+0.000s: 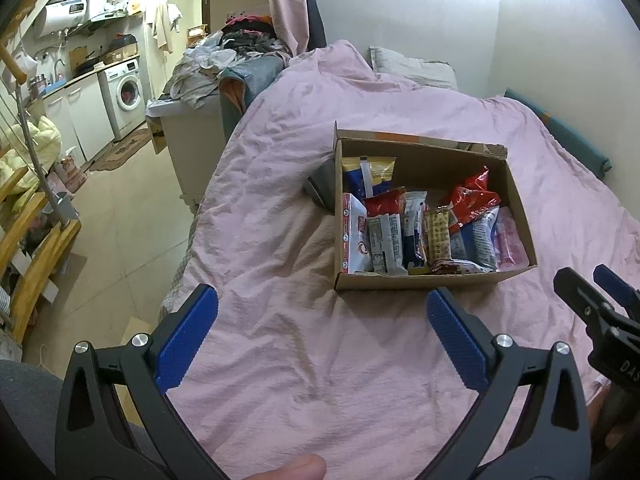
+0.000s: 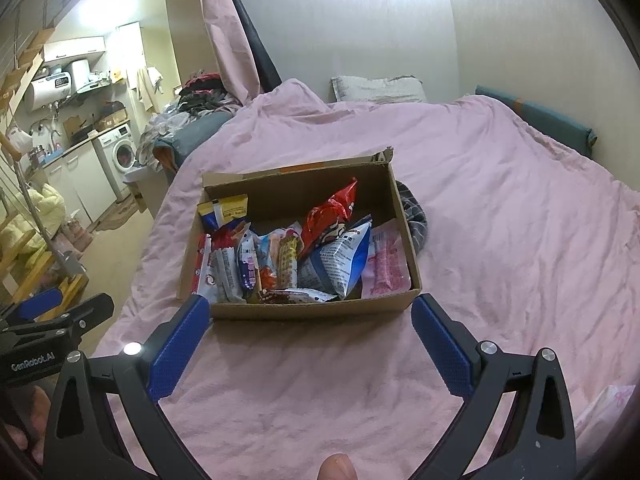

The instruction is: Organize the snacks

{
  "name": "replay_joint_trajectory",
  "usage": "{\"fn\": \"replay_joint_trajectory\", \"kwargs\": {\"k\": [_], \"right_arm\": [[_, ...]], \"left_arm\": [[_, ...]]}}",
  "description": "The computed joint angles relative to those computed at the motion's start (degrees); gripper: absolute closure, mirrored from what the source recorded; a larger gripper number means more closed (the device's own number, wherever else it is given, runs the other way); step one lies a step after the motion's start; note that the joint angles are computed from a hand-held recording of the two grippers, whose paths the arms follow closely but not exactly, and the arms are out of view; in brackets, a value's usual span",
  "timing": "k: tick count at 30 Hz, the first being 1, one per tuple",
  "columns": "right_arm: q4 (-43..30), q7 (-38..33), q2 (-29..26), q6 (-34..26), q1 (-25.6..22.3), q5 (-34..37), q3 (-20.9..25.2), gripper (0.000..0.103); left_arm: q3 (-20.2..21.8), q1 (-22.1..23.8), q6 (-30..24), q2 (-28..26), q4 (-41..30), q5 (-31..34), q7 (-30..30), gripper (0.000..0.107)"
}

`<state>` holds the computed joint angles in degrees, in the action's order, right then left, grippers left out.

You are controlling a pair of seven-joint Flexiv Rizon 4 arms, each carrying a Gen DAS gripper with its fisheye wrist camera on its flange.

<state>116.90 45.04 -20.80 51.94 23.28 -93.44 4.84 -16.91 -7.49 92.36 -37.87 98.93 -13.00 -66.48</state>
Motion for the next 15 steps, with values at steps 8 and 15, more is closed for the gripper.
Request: {"fn": "replay_joint_trajectory", "kwargs": {"k": [8, 15], "right_arm": [[0.02, 0.19, -0.02, -0.12, 0.1, -0.04, 0.03, 0.0], [-0.04, 0.18, -0.2, -0.25, 0.29, 0.4, 0.05, 0.0]], "left_arm": [[0.0, 0.05, -0.13, -0.01, -0.05, 0.05, 0.01, 0.004], [0.13, -0.03, -0.24, -0.05, -0.14, -0.01, -0.08, 0.004]]}}
